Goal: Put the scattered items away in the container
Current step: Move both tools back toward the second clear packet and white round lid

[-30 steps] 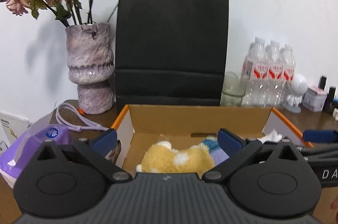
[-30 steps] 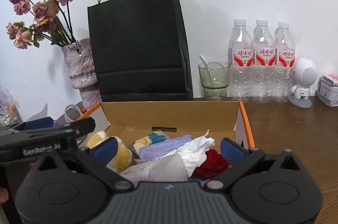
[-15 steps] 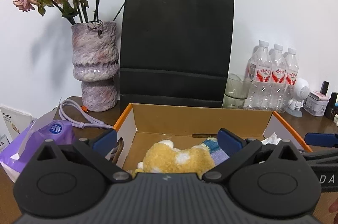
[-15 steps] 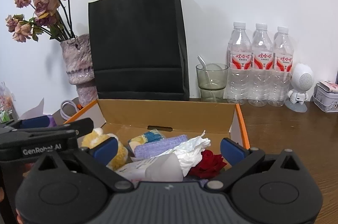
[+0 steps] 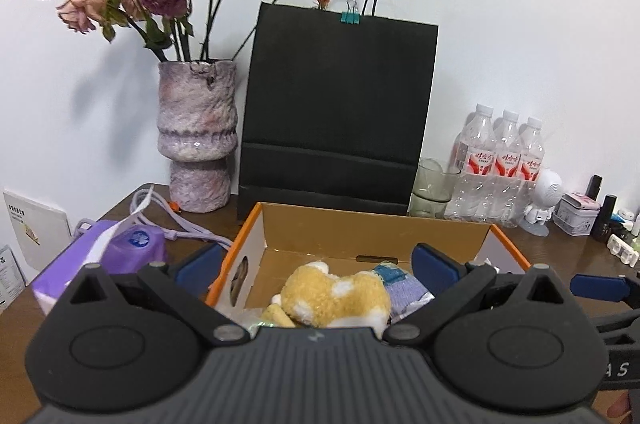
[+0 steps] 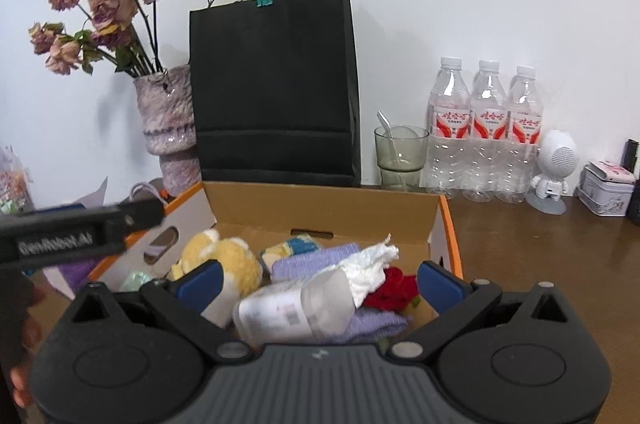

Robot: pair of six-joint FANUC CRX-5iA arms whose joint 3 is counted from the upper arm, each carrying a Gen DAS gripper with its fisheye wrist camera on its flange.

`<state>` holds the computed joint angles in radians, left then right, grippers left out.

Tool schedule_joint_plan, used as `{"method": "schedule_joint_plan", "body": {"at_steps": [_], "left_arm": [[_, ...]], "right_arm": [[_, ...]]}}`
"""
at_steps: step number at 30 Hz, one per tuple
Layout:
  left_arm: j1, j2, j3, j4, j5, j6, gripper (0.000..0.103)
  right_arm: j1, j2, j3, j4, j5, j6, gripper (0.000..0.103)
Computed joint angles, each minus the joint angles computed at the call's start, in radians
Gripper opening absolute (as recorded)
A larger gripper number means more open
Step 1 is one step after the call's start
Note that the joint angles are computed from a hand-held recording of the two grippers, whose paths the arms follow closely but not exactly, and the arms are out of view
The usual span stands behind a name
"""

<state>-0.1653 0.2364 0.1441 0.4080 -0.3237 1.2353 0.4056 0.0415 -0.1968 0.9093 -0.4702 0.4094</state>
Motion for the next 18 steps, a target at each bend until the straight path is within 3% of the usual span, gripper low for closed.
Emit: {"method": "schedule_joint_plan", "body": {"at_steps": [11,18], "left_arm": [[0.031,-0.123,-0.146,0.028,-0.004,-0.06,0.103],[0.066,-0.166,-0.193,-0.034,-0.057,-0.028,0.103]], "right_arm": [[0.073,-0.13,-0.108,0.05,-0.084,-0.028,0.103],[0.113,-0.192,-0.174,0.018,-0.155,0.005,0.103]]}}
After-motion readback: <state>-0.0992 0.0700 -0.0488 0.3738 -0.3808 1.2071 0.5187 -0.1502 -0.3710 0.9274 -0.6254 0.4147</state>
